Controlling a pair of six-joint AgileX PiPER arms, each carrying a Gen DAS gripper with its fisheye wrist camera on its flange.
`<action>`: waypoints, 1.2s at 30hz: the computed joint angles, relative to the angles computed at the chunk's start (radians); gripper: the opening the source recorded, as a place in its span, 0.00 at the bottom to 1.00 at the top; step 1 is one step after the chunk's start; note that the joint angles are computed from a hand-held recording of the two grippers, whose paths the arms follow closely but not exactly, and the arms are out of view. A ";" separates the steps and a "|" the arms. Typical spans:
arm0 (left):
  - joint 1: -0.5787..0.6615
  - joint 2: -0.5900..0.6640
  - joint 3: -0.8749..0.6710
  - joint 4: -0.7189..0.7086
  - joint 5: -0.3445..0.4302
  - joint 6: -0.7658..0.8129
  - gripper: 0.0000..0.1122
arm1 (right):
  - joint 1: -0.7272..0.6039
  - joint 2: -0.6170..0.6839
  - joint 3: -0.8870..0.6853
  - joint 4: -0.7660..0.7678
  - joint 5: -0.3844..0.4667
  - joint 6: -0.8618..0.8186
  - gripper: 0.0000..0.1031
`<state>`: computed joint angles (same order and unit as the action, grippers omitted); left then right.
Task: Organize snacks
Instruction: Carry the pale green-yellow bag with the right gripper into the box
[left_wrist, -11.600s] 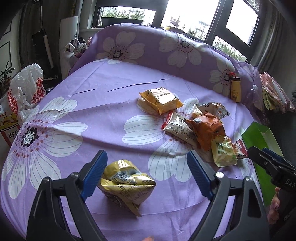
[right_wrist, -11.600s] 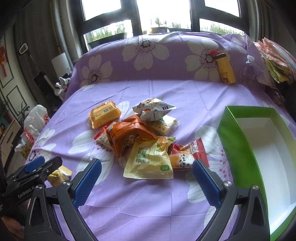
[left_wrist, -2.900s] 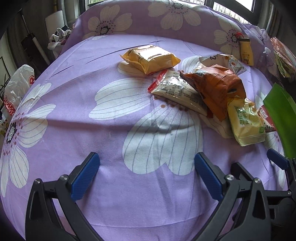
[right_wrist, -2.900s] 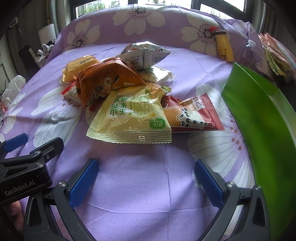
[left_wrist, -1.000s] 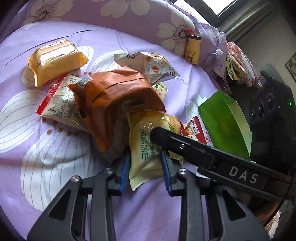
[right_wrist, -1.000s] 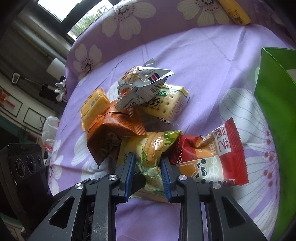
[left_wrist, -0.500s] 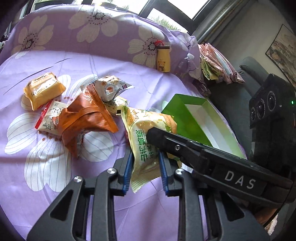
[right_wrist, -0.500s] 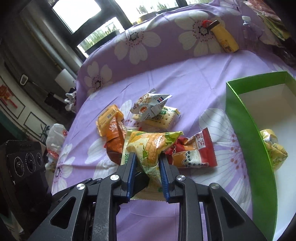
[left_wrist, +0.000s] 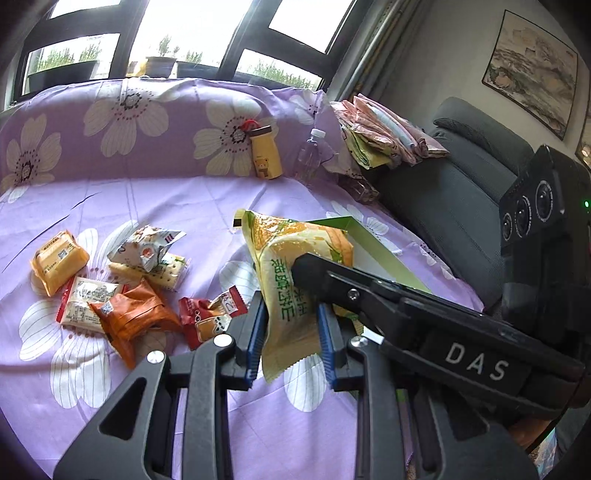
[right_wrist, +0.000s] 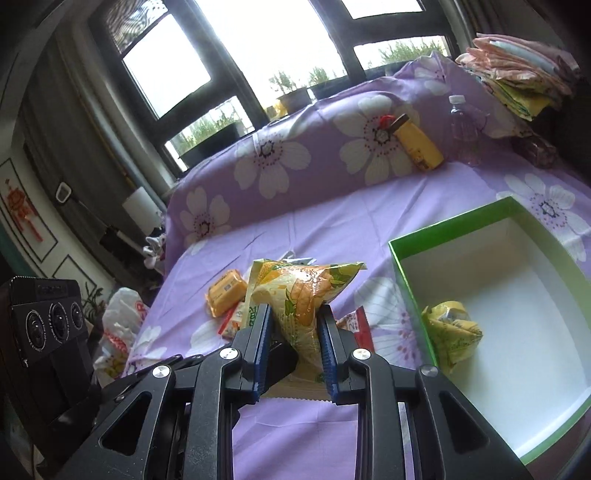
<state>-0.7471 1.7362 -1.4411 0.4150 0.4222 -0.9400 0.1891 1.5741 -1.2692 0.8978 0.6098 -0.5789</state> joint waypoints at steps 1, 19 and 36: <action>-0.007 0.015 -0.027 0.002 0.011 0.004 0.22 | -0.013 -0.007 0.004 0.012 0.001 -0.012 0.26; -0.051 0.325 -0.522 -0.194 0.220 0.223 0.21 | -0.253 0.030 -0.008 0.143 0.119 -0.104 0.27; -0.046 0.614 -1.012 -0.361 0.466 0.370 0.20 | -0.347 0.105 -0.054 0.096 0.147 -0.029 0.27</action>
